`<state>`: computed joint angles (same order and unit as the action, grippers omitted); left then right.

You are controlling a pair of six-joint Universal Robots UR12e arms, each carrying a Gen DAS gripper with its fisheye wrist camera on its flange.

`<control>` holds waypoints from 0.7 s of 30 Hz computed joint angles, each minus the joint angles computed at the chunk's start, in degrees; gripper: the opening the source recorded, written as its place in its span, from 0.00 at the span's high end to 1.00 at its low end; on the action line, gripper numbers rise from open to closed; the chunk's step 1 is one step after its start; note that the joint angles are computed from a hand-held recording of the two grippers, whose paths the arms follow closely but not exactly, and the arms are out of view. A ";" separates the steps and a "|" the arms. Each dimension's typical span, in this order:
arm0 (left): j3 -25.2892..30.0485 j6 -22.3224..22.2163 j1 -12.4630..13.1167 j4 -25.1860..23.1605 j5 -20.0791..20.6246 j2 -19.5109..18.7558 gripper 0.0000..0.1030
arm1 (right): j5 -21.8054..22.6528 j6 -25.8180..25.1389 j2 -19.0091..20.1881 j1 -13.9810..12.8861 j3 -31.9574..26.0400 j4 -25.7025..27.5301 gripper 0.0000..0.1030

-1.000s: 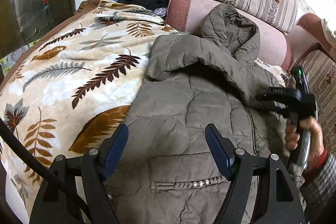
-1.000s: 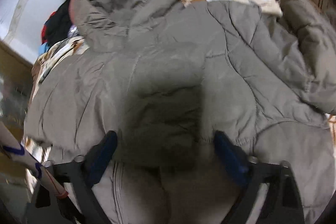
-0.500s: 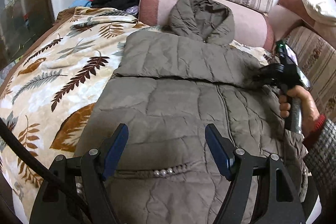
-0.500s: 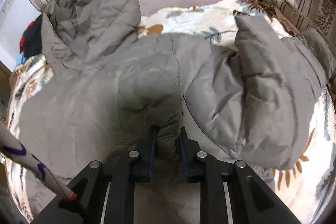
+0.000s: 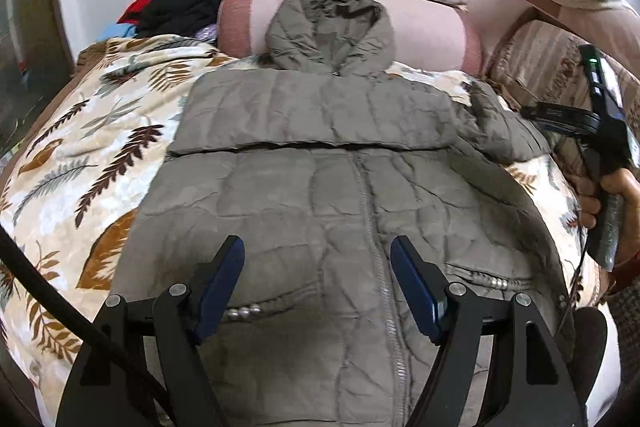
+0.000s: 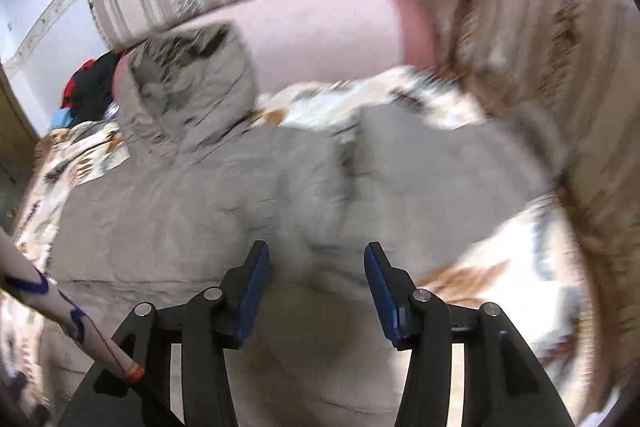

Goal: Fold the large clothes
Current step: 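Fold the grasped sleeve across the jacket chest and release with the left gripper, then grasp the other jacket sleeve with the right gripper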

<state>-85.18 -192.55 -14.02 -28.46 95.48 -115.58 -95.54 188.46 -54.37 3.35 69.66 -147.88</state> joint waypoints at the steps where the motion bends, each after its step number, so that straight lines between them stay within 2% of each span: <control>1: 0.00 0.33 -0.17 0.09 -0.05 0.00 0.28 | -3.42 -0.40 -0.77 0.02 1.66 -2.95 0.39; 3: -0.07 0.96 -0.59 0.13 0.04 0.09 0.28 | -9.00 -1.54 -1.24 0.06 3.52 -6.62 0.27; 5: -0.22 1.40 -0.93 0.08 0.26 0.24 0.28 | -11.89 -2.94 -1.70 -0.46 4.56 -5.59 0.26; 8: -0.41 1.79 -1.30 -0.39 0.69 0.50 0.28 | -11.56 0.80 -2.71 -2.24 6.01 -1.36 0.26; 10: -0.29 1.82 -1.42 -1.18 0.45 0.56 0.28 | -9.24 3.83 -3.41 -3.72 7.08 0.95 0.26; 21: 1.13 3.50 -2.41 -4.00 0.43 -0.39 0.28 | -11.12 9.33 -3.69 -7.24 9.71 1.49 0.28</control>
<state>-84.05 -189.05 -16.43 -32.46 95.91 -115.97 -106.65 197.80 -58.06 -3.89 79.37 -146.38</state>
